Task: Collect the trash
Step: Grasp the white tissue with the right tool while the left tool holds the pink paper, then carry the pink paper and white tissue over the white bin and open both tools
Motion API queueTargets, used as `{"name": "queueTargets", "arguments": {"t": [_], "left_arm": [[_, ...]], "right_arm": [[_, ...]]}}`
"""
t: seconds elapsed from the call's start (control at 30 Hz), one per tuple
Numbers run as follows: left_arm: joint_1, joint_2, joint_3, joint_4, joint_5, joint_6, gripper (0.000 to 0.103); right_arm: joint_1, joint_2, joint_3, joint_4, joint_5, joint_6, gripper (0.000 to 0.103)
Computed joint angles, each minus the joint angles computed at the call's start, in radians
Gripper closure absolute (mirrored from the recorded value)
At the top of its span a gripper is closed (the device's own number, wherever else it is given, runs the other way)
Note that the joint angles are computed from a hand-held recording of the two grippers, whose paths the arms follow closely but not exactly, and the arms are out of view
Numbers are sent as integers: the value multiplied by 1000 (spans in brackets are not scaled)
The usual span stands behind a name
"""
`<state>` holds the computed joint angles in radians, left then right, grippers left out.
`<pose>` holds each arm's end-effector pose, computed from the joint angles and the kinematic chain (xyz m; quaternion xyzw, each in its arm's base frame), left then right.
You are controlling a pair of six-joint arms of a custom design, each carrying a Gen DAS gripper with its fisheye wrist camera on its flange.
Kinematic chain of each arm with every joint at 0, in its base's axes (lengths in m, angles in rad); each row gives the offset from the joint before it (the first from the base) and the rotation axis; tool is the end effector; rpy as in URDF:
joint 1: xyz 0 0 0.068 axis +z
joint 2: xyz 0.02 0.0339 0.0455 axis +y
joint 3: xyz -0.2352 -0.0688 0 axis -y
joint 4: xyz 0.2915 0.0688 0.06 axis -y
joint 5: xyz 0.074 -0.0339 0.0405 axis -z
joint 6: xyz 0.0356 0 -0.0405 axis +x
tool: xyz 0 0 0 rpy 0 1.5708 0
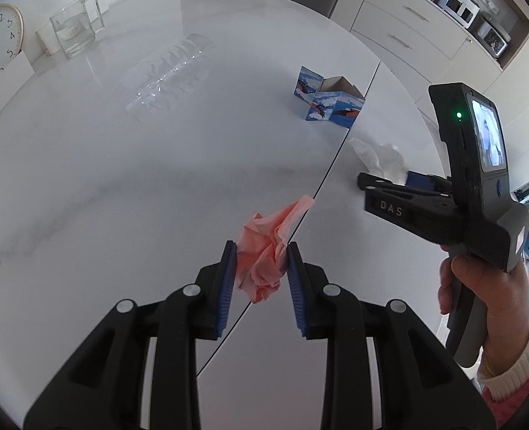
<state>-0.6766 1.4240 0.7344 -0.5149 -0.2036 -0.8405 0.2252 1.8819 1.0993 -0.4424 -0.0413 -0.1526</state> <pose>0.2288 -0.1745 0.1054 -0.0985 0.9734 -0.0521 0.2002 0.3683 0.0859 0.0713 -0.1884 0.9667 0.0266 0.1711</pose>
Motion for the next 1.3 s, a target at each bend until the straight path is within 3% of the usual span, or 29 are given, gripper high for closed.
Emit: {"name": "queueTargets", "arguments": {"t": [0.03, 0.3, 0.5, 0.6, 0.8, 0.97, 1.07, 1.23, 1.3], "left_arm": [[-3, 0, 2, 0, 0, 0, 75], [-87, -9, 48, -50, -22, -12, 75], [-204, 4, 99, -91, -50, -63, 74], [-272, 41, 142, -113, -55, -104, 74], [-403, 170, 256, -104, -31, -166, 74], [-475, 303, 394, -111, -24, -170, 74], [-508, 390, 498, -138, -23, -162, 74], [-551, 522, 661, -194, -12, -143, 74], [-555, 555, 700, -207, -1, -131, 74]], "right_arm": [[-7, -4, -2, -10, -8, -3, 74], [-79, -171, -124, -14, -24, -69, 74], [-169, -406, -271, -75, -92, -155, 74], [-271, -544, -344, -153, -176, -245, 73], [-575, -722, -467, -308, -293, -575, 71], [-858, -620, -487, -312, -275, -865, 71], [-961, -464, -459, -245, -246, -943, 71], [-1033, -203, -385, -130, -193, -973, 69], [-1041, -140, -357, -112, -173, -967, 49]]}}
